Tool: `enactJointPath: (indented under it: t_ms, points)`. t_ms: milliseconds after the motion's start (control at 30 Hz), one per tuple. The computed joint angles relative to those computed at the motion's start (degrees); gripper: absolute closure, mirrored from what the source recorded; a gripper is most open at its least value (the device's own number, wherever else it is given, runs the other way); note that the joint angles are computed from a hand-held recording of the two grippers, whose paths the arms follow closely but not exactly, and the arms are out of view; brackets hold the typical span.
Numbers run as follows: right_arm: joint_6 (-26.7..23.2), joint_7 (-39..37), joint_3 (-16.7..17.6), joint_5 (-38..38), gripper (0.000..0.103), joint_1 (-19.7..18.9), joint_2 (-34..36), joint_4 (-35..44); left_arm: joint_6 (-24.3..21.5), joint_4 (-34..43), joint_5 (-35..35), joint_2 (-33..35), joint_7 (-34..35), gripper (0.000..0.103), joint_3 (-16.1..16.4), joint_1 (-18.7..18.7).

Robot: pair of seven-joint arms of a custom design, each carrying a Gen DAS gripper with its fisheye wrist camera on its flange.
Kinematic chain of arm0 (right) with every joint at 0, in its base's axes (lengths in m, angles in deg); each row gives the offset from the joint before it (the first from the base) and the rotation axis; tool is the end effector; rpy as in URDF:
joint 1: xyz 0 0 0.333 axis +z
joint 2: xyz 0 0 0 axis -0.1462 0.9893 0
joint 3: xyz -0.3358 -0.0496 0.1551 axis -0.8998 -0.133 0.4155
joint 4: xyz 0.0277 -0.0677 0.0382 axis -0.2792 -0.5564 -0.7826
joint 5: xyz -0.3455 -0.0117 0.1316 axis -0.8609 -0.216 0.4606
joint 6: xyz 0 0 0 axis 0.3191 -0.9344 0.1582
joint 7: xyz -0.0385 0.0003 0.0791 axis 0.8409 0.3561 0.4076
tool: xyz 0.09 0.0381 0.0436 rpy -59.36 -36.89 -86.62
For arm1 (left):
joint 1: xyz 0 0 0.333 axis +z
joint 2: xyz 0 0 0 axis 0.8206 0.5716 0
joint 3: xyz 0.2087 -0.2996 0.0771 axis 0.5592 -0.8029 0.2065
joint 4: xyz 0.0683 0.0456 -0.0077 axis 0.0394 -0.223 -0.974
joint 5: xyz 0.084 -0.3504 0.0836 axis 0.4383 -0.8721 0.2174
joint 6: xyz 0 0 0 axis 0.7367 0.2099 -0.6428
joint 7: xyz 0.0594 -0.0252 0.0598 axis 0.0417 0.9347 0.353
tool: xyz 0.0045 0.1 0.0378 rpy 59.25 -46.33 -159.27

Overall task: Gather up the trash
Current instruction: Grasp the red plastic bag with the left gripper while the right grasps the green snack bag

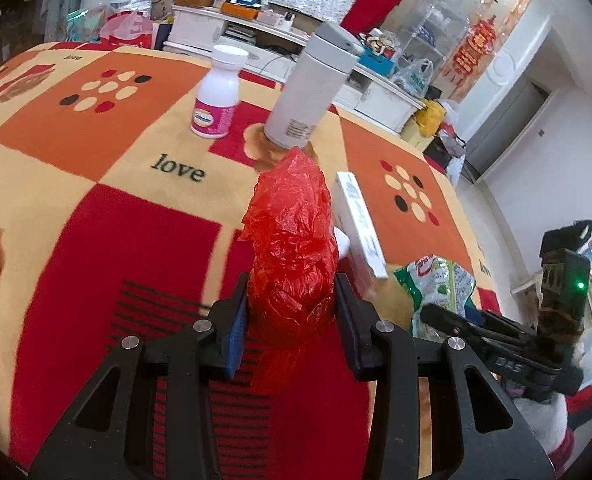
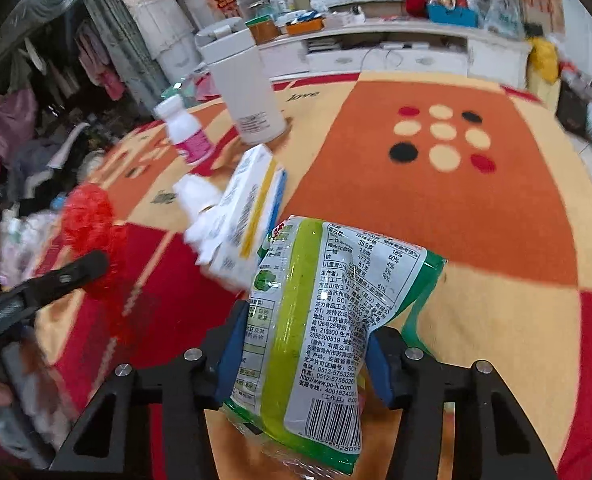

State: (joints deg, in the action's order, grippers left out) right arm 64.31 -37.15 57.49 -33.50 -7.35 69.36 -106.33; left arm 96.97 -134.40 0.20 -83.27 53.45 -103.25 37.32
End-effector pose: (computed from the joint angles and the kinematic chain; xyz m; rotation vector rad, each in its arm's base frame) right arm 0.5625 0.0277 0.5198 -2.3923 0.8751 0.1338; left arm 0.4139 -0.3135 0.5218 -2.3838 0.9688 -0.8663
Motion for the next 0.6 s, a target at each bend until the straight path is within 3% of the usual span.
enactJointPath:
  t_ms: [100,133,167,233,300,367,600]
  points:
    - [-7.5,0.3,-0.8,-3.2,0.049,-1.2,1.1,2.6,-0.2,1.2,-0.4,1.0,1.0,0.066,-0.4,-0.7]
    - [-7.5,0.3,-0.8,-4.3,0.037,-1.3,1.0,2.5,-0.3,1.5,-0.4,1.4,1.2,0.066,-0.5,-1.0]
    - [-6.0,0.1,-0.8,-5.4,0.027,-1.2,0.5,1.6,-0.5,2.0,-0.4,1.7,1.5,0.066,-0.5,-1.3]
    - [-0.7,0.1,-0.8,-7.2,0.026,-0.9,-1.2,-1.1,-0.7,2.7,-0.2,2.4,1.5,0.065,-0.5,-1.9]
    - [-0.5,0.9,-1.2,-6.9,0.025,-1.2,-1.7,-1.4,-0.7,3.1,-0.1,2.8,1.4,0.065,-0.4,-2.4]
    - [-1.0,1.5,-1.5,-5.5,0.017,-1.5,-2.1,-1.4,-0.4,3.4,-0.1,3.1,1.6,0.065,0.0,-2.8]
    - [3.6,2.0,-1.2,-5.6,0.016,0.1,-5.8,-6.7,-1.3,5.0,0.0,4.3,2.4,0.065,0.2,-4.2]
